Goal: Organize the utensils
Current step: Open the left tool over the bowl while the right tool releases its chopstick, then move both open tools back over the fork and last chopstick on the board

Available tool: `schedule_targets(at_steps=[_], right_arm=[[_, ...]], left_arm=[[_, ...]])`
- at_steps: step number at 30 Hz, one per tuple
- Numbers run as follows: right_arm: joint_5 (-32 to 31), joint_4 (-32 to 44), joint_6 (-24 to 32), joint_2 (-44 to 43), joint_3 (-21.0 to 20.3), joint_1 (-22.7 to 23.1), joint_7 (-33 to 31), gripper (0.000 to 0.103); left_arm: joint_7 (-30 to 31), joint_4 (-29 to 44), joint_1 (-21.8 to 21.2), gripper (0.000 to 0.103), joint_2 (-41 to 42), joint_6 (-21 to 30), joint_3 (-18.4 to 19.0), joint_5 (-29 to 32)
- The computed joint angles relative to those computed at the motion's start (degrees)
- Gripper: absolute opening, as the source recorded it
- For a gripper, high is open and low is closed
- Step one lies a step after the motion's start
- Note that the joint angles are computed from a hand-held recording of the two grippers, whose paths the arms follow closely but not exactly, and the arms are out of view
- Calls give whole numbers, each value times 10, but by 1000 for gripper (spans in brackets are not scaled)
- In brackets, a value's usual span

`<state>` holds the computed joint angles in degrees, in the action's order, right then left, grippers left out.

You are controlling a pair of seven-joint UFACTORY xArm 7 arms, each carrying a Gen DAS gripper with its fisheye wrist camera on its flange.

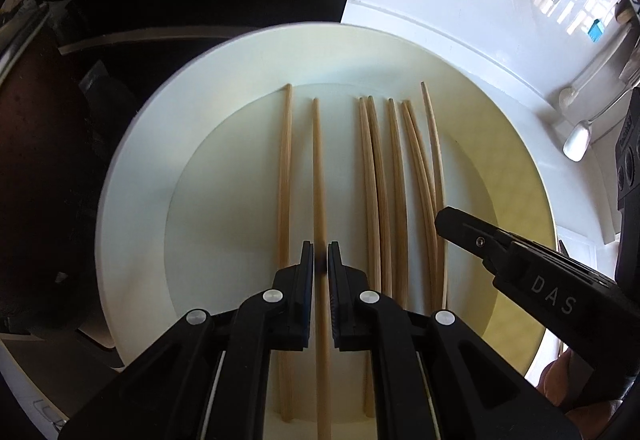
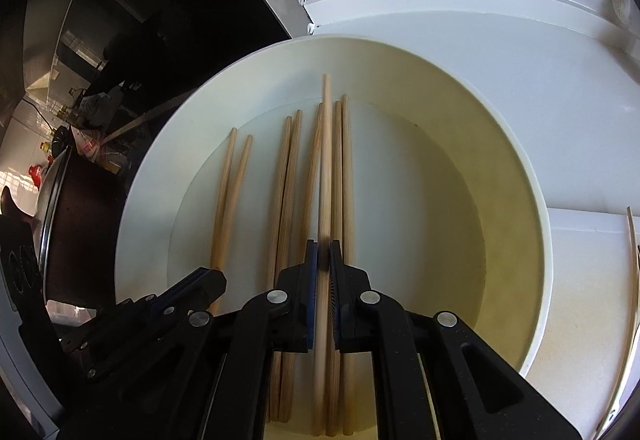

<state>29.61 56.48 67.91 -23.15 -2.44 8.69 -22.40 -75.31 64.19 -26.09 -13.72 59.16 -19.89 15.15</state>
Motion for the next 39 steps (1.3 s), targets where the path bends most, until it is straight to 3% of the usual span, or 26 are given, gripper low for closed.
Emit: schedule_targets(at_steps=[4, 7, 12, 17, 22, 29, 33, 39], right_arm=[[-5, 0, 4, 1, 0, -1, -1, 6], [-12, 2, 0, 0, 3, -2, -4, 9], [-16, -4, -21, -11, 4, -1, -6, 24], [-11, -19, -26, -37, -8, -2, -15, 37], [-19, -34, -35, -72, -16, -3, -34, 42], [-32, -65, -48, -133, -31, -10, -34, 52], [-42, -80, -46, -162, -37, -15, -22, 53], [-61, -103, -37, -207, -50, -30, 2, 59]], left_arm=[[2, -3, -2, 11, -1, 1, 2, -12], [-3, -3, -1, 26, -5, 11, -1, -10], [-20, 7, 0, 62, -17, 45, -13, 15], [-33, 18, 1, 73, -29, 82, -24, 30], [-45, 37, 0, 85, -36, 130, -37, 41], [-47, 41, -3, 90, -59, 153, -49, 46], [-38, 48, -6, 90, -61, 160, -60, 52], [-26, 53, -17, 90, -54, 144, -72, 60]])
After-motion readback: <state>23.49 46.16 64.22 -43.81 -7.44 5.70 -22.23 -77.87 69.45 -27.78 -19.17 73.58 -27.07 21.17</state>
